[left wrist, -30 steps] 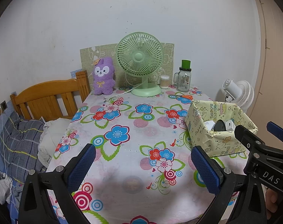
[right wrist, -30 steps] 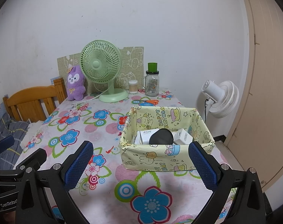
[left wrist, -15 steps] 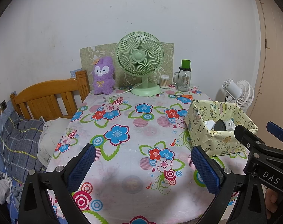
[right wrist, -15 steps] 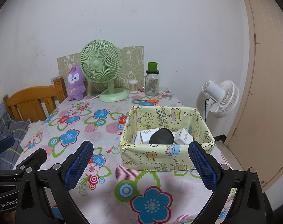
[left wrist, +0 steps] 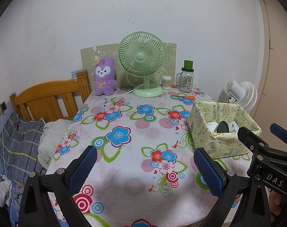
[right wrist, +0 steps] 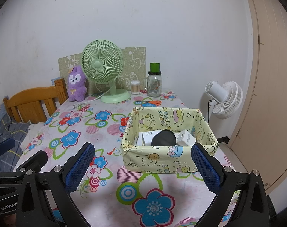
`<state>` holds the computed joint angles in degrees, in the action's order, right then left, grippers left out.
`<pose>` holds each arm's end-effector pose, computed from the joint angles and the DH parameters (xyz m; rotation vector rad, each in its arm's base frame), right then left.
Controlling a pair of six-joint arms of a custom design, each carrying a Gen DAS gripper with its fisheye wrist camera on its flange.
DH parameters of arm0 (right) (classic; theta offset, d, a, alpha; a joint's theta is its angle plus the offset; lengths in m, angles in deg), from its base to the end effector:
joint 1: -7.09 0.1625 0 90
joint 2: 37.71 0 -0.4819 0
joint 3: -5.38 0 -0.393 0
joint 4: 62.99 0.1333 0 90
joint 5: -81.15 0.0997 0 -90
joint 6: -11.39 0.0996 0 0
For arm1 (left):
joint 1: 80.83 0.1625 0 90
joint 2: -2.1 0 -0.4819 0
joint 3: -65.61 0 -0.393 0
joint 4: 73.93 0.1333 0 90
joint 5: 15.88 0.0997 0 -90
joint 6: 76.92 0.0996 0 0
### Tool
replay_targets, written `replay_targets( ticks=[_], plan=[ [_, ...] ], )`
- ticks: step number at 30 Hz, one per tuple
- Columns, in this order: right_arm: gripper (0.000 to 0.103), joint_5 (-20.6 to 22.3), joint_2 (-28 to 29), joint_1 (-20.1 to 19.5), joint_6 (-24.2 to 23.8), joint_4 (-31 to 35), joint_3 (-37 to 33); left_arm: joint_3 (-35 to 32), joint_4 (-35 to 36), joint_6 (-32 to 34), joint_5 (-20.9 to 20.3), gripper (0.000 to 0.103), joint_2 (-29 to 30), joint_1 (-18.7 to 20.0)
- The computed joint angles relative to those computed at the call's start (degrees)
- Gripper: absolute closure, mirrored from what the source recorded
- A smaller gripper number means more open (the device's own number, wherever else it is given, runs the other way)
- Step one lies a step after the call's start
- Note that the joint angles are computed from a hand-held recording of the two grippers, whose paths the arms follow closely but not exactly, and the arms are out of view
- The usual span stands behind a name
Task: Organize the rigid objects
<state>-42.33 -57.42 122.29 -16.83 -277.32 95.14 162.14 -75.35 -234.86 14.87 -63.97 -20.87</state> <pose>0.3747 -0.6122 -0.0119 0.7168 -2.2132 1.1599 -0.0760 -0.5687 0.2919 0.2631 1.9865 -1.1909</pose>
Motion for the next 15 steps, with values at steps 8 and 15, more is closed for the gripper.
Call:
replay_targets(
  ticks=[8, 15],
  plan=[
    [0.0, -0.1, 0.2, -0.1, -0.4, -0.5, 0.1, 0.5, -0.9, 0.1, 0.1, 0.0, 0.3, 0.0],
    [0.0, -0.2, 0.4, -0.2, -0.4, -0.3, -0.1, 0.3, -0.6, -0.3, 0.2, 0.0, 0.6, 0.1]
  ],
)
